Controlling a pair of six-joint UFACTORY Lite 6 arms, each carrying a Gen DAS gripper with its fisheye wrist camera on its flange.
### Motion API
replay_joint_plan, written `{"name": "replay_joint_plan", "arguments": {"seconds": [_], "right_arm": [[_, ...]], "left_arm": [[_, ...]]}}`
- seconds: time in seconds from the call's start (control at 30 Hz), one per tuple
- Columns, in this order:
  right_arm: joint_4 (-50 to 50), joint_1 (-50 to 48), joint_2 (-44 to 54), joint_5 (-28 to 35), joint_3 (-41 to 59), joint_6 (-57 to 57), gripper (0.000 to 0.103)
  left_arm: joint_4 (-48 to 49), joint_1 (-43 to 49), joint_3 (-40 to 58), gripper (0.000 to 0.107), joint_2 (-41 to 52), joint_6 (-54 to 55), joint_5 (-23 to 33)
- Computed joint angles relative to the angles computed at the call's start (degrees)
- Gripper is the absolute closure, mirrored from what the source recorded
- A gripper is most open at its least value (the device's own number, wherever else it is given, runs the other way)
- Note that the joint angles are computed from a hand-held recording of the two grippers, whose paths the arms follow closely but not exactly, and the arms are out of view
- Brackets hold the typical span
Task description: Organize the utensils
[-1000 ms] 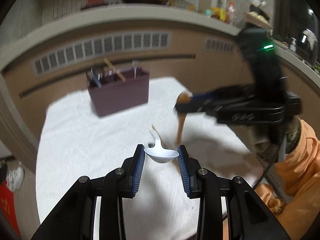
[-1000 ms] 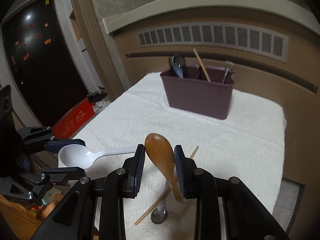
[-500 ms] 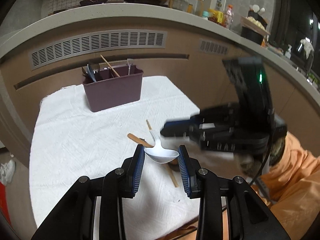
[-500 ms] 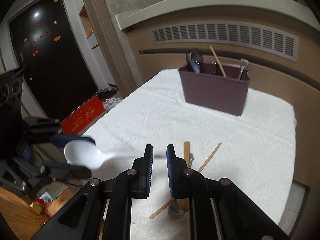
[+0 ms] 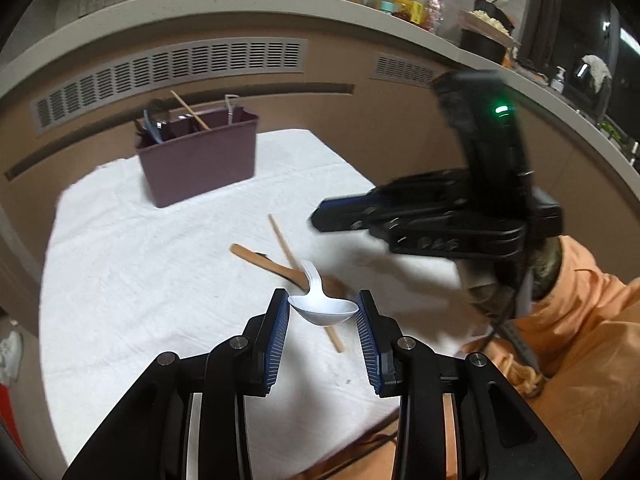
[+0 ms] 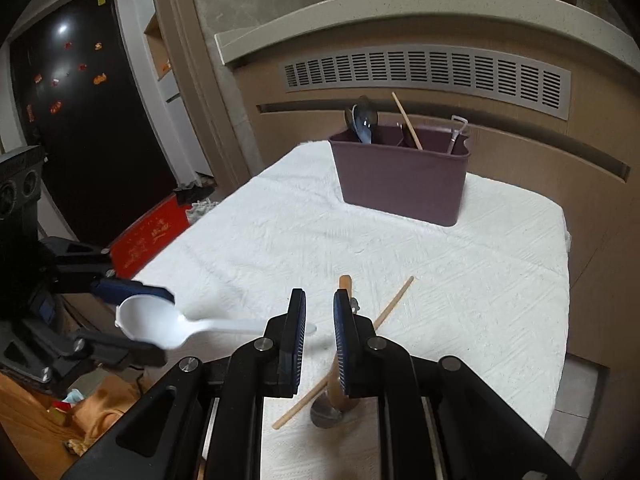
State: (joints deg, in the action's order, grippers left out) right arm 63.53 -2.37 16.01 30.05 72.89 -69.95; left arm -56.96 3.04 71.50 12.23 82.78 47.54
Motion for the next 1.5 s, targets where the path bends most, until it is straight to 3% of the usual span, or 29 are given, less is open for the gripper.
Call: {"name": "replay_joint_plan", "arguments": {"seconds": [0.3,0.4,0.5,0.57,0.6,0.77,0.93,1.2,1.23,1.27,1.5], "right_arm": [[-0.7,2.8,3.8,4.1,-0.3,-0.7,0.088],[-1.1,3.7,3.4,3.0,-1.5,-1.0,0.088],[-2.0,3.7,0.9,-1.3,-4.2,-1.1,0.077],[-5.2,4.1,-1.3,-5.8,-7.1,-0.3,0.063],[-6.6,4.2,-2.1,-7.3,-8.5,0.0,0.062],[-6.6,3.9,-2.8,-10.0,-13.1,-1.0,0.062],[-7.5,4.3,1.1,-12.5,-11.3,0.7,0.062],[-8.0,6.5,6.3,-15.7,-8.4,1.7,0.062],[-8.4,6.6,6.2,-16.2,-8.3,2.5,0.067],[-11.2,6.8,6.1,-16.7,-8.1,5.7,0.075],[-18.1,3.9,-6.2,-12.9,-11.1,12.4,0.076]], "left_arm": [[-2.6,0.6,3.3,0.072,3.8,-1.2,1.8],[-4.1,0.6,2.0,0.072,3.0,-0.3,-0.7],[-6.0,1.3,1.3,0.072,2.6,0.2,-4.9],[-6.5,2.9,2.8,0.072,4.1,-1.7,-5.7],[-6.4,3.7,4.0,0.072,5.2,-3.0,-5.9],[-8.3,5.5,5.7,0.073,7.6,-4.4,-9.5],[-9.8,5.7,5.1,0.072,7.5,-2.9,-12.9],[-8.4,6.0,6.0,0.072,8.4,-4.3,-11.9],[-8.2,6.0,6.1,0.072,8.5,-4.5,-11.8],[-8.0,6.0,6.1,0.072,8.5,-4.6,-11.8],[-9.0,6.8,5.2,0.072,7.5,-3.7,-10.4]]}}
